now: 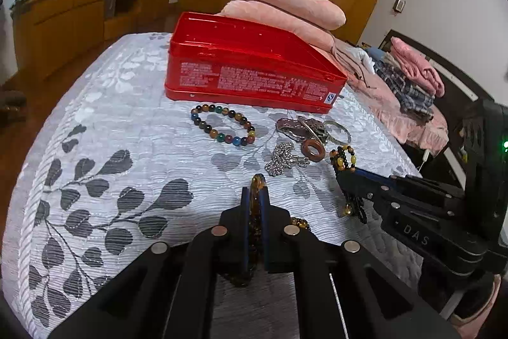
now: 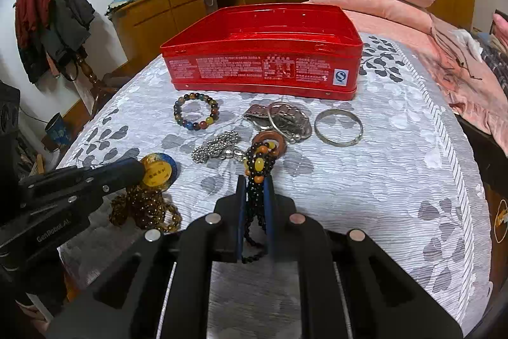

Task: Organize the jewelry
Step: 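Lift the black necklace with the right tool while the left tool lifts the amber strand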

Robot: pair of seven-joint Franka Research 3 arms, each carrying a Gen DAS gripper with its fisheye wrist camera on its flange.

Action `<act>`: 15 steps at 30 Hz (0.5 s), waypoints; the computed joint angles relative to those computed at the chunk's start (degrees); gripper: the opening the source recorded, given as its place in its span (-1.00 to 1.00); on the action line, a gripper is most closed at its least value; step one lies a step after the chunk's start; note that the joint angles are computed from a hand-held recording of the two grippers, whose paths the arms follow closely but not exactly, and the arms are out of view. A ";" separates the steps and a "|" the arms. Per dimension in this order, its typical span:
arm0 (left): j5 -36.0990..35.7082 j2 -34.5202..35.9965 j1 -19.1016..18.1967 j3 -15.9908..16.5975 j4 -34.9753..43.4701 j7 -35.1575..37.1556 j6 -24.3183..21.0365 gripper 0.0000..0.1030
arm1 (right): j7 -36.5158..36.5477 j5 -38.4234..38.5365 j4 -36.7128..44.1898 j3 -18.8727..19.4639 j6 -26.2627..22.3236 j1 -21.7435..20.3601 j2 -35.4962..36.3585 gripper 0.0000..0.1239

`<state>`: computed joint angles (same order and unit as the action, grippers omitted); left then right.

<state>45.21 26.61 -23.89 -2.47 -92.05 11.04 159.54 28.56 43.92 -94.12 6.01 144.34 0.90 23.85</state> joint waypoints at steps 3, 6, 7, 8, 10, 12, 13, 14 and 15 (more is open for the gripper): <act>-1.44 0.32 1.06 -0.98 0.10 2.09 0.96 -0.89 | -0.17 -0.07 -0.13 0.07 -0.04 0.06 -0.07 -0.84; -3.51 0.98 1.31 -1.43 0.91 4.02 0.14 -0.86 | 0.25 -0.41 -0.05 -0.06 0.01 0.26 0.11 -0.84; -4.42 1.19 1.57 -1.84 1.17 5.25 -0.29 -0.84 | 0.48 -0.63 0.02 -0.13 -0.04 0.32 0.22 -0.84; -5.75 1.51 1.85 -2.47 1.81 7.03 -1.78 -0.72 | 0.60 -0.78 0.03 -0.13 -0.03 0.37 0.26 -0.84; -7.71 2.23 2.04 -2.94 2.56 8.68 -2.69 -0.60 | 0.71 -1.05 0.04 -0.11 -0.04 0.43 0.30 -0.84; -8.52 2.85 1.80 -2.76 3.03 9.57 -2.59 -0.58 | 0.90 -1.25 0.10 -0.10 -0.03 0.49 0.39 -0.84; -8.12 3.20 1.23 -2.15 3.52 9.49 -2.75 -0.58 | 1.01 -1.38 0.15 -0.10 -0.05 0.52 0.45 -0.84; -8.00 3.49 0.94 -1.85 3.92 9.64 -2.96 -0.58 | 1.14 -1.49 0.16 -0.10 -0.02 0.56 0.49 -0.84; -8.12 3.71 0.83 -1.72 4.28 9.87 -3.22 -0.58 | 1.22 -1.57 0.16 -0.09 -0.01 0.58 0.51 -0.84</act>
<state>37.08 30.32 -23.06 -4.19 -87.77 20.92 156.32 29.78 42.35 -93.97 5.92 144.33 1.47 24.36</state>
